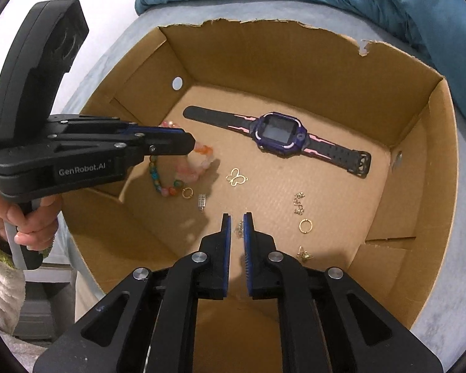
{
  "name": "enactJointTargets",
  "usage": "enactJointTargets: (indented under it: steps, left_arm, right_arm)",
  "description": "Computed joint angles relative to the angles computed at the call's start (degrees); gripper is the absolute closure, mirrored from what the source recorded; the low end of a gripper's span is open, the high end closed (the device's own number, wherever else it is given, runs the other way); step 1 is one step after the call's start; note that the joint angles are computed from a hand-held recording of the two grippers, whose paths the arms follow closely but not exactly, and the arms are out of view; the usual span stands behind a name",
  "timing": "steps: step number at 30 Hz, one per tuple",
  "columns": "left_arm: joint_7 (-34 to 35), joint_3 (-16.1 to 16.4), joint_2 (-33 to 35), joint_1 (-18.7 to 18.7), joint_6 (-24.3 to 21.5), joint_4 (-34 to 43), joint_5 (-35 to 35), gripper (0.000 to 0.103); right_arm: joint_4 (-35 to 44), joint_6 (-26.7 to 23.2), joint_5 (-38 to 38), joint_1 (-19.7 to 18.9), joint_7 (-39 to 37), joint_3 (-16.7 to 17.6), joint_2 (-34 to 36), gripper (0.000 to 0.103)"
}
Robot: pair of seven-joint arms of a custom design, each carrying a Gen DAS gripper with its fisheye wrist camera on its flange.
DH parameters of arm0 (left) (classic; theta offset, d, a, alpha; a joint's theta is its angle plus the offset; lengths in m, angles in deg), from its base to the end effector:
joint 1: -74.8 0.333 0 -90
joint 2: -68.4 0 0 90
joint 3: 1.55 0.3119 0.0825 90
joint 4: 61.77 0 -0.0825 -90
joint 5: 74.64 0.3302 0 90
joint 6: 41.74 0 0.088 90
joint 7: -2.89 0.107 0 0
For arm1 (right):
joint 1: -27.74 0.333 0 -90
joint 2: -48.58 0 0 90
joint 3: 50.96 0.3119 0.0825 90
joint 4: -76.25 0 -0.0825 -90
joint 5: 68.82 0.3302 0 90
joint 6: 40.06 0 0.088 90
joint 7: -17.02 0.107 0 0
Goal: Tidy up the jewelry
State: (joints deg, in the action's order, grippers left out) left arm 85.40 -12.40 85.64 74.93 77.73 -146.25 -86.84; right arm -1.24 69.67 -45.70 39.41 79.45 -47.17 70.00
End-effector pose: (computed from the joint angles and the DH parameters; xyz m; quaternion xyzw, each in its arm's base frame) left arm 0.6172 -0.1100 0.5496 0.7054 -0.6800 0.1999 0.0112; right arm 0.6087 0.1890 0.5417 -0.8712 0.4361 0.0573 0.2182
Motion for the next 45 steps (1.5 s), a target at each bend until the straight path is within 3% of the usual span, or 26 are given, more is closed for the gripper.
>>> enactJointTargets:
  steps: [3, 8, 11, 13, 14, 16, 19, 21, 27, 30, 33, 35, 40, 45]
  left_arm:
    - [-0.4, 0.0, -0.2, -0.4, 0.9, -0.4, 0.7, 0.085]
    - [0.0, 0.2, -2.6, -0.7, 3.9, -3.0, 1.6, 0.083]
    - [0.7, 0.4, -6.1, -0.9, 8.2, -6.9, 2.0, 0.079]
    - [1.2, 0.9, -10.6, -1.2, 13.9, -12.1, 3.3, 0.075]
    - [1.1, 1.3, -12.8, -1.5, 16.7, -14.6, 4.4, 0.068]
    - [-0.2, 2.1, -16.7, -1.9, 21.2, -18.9, 7.2, 0.056]
    - [-7.5, 3.2, -22.2, -1.6, 25.9, -24.9, 16.0, 0.039]
    - [-11.3, 4.2, -24.4, -1.0, 25.8, -27.8, 17.8, 0.028]
    - [-10.8, 7.4, -23.5, -1.0, 18.7, -30.2, 4.1, 0.027]
    - [-10.5, 7.0, -22.9, -1.1, 18.1, -31.1, 0.8, 0.027]
    - [-10.1, 6.4, -22.6, -1.6, 18.5, -31.4, -1.9, 0.027]
    - [-13.7, 5.1, -22.8, -1.6, 18.8, -31.3, 3.3, 0.026]
    - [-19.1, 3.8, -23.9, -2.5, 16.3, -31.1, 9.3, 0.026]
    - [-20.9, 3.7, -26.8, -3.9, 15.9, -33.9, 10.2, 0.026]
  right_arm:
    - [-0.7, 1.0, 0.3, -0.1, -0.5, 0.0, -0.3, 0.085]
    - [-4.4, 4.4, 1.4, -0.5, -1.6, -0.2, -3.4, 0.085]
    - [-8.0, 7.9, 3.1, -1.2, -2.5, -0.5, -6.7, 0.084]
    - [-12.6, 12.5, 4.6, -1.6, -3.2, -0.9, -10.9, 0.080]
    - [-14.1, 14.5, 5.4, -1.8, -3.7, -1.1, -12.3, 0.078]
    - [-19.6, 20.7, 7.4, -2.2, -4.7, -1.6, -17.0, 0.065]
    - [-26.0, 28.1, 9.3, -2.7, -3.4, -2.8, -21.9, 0.052]
    - [-27.5, 29.7, 9.0, -3.2, -0.2, -3.5, -22.9, 0.049]
    - [-27.7, 21.0, 11.7, -4.9, 7.0, -4.9, -21.0, 0.049]
    - [-28.1, 20.5, 10.6, -4.7, 8.3, -4.2, -20.2, 0.049]
    - [-27.5, 18.3, 10.9, -4.6, 9.1, -4.0, -19.2, 0.066]
    - [-28.2, 20.0, 8.8, -4.3, 11.3, -3.8, -19.7, 0.072]
    - [-31.0, 22.0, 6.0, -4.1, 11.8, -3.8, -21.8, 0.072]
    - [-34.6, 23.7, 5.1, -4.0, 12.2, -4.1, -24.6, 0.072]
